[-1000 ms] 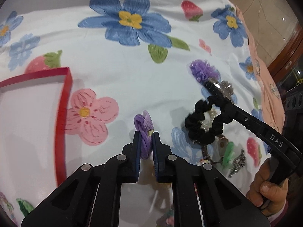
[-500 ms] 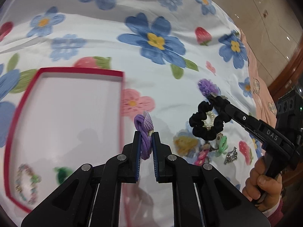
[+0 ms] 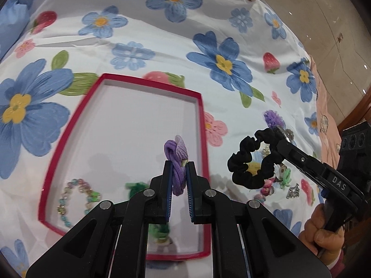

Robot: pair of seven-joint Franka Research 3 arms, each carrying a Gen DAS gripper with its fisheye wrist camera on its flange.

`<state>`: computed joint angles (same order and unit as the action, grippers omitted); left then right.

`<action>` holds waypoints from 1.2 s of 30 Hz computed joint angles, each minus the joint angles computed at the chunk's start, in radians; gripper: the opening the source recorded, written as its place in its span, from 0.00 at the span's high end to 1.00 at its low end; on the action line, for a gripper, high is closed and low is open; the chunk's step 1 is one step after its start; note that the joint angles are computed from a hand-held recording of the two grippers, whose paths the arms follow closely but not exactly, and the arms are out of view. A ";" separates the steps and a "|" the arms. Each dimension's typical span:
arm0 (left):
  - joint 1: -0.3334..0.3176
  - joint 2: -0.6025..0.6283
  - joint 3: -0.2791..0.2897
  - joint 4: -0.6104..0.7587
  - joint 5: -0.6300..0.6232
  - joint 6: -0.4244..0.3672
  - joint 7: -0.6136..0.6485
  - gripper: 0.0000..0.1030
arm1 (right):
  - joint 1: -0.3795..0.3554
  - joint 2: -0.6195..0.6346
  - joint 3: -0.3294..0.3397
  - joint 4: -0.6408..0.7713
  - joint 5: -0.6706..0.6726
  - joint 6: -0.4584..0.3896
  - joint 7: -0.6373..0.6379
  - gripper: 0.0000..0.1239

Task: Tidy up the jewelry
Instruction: 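Carry the hair tie and scrunchie into the red tray and release both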

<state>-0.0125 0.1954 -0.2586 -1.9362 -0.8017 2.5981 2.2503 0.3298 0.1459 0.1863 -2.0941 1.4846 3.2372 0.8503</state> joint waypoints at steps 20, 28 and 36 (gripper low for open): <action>0.074 0.111 0.013 0.078 0.130 -0.006 -0.116 0.91 | 0.018 0.211 -0.002 0.180 -0.447 -0.148 0.404 0.94; 0.092 0.181 0.002 0.136 0.254 -0.033 -0.221 0.90 | 0.115 0.273 -0.155 0.212 -0.829 -0.257 0.752 0.94; 0.106 0.203 -0.014 0.148 0.320 -0.038 -0.281 0.86 | 0.120 0.292 -0.179 0.227 -1.052 -0.313 0.907 0.90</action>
<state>0.0933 0.3982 -0.2726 -1.7882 -0.4817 2.5602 1.9689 0.4499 0.4379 0.0074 -1.8667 0.4324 2.9241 1.7578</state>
